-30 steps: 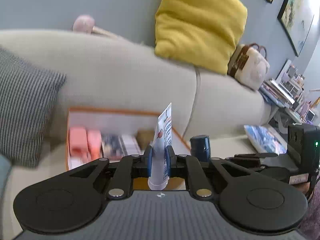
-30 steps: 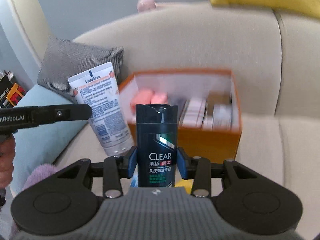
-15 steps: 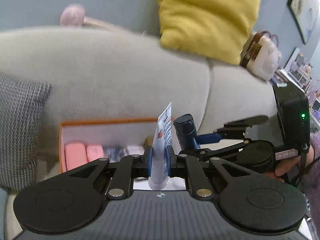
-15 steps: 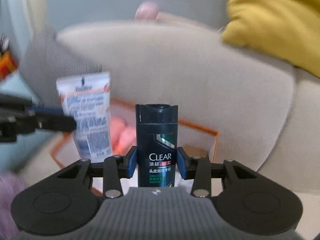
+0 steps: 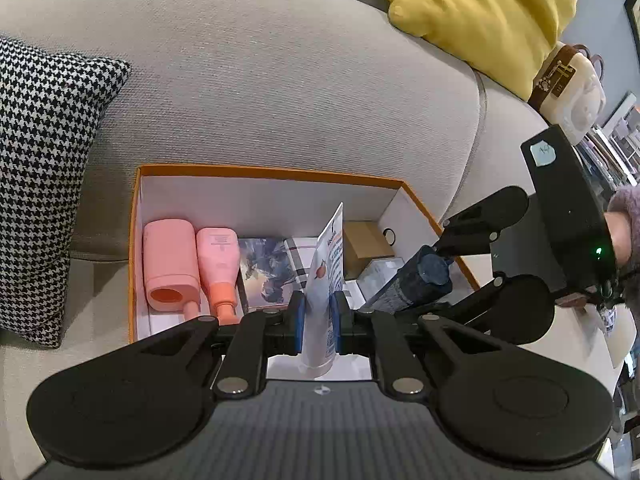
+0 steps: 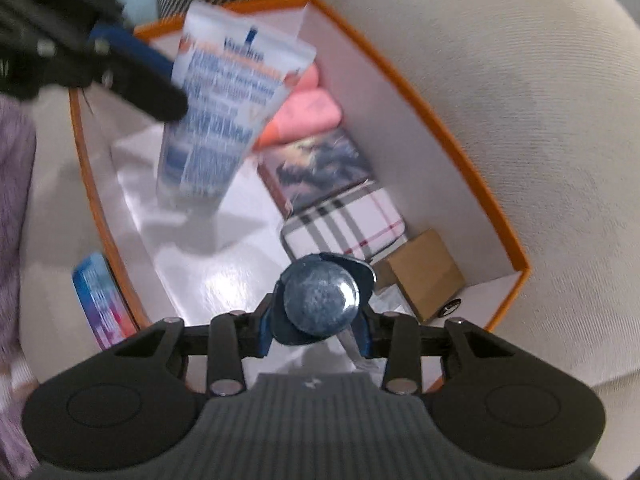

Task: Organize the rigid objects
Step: 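Carry the Vaseline tube with the left gripper while the right carries the shampoo into the orange box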

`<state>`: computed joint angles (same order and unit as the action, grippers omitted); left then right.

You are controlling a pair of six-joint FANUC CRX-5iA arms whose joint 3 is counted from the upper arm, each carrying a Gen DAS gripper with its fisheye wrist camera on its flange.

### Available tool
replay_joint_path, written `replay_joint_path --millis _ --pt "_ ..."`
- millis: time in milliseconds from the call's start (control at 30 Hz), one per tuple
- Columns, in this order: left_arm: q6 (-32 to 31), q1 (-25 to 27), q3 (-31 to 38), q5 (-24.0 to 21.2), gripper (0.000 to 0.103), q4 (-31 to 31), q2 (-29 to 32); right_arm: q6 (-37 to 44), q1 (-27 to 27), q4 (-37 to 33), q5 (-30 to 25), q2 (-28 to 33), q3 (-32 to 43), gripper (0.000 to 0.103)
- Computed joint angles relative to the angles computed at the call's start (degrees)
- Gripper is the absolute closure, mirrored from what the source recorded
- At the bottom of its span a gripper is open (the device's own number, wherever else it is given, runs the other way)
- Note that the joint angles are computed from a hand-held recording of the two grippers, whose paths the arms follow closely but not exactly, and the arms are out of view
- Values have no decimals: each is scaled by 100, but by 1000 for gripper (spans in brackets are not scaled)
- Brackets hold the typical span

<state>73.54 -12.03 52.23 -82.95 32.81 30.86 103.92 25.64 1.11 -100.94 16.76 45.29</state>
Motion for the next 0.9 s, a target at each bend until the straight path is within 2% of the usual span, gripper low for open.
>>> replay_joint_path --millis 100,233,333,667,800,900 --pt "-44 22 -13 -9 88 76 6 295 11 65 -391 239 397 63" --pt "-75 17 -57 -14 88 182 22 811 -3 118 -1429 859 1467 65" --pt "-48 8 1 -42 88 225 87 1194 106 419 -1853 1110 1712 65" --pt "14 46 330 -306 88 125 281 1068 94 94 -1541 1249 1745 67" --pt "103 75 400 -376 88 125 343 1172 121 66 -1375 1160 1359 68" --pt "148 79 482 -439 88 136 405 1170 75 -37 -1381 1190 1358 68"
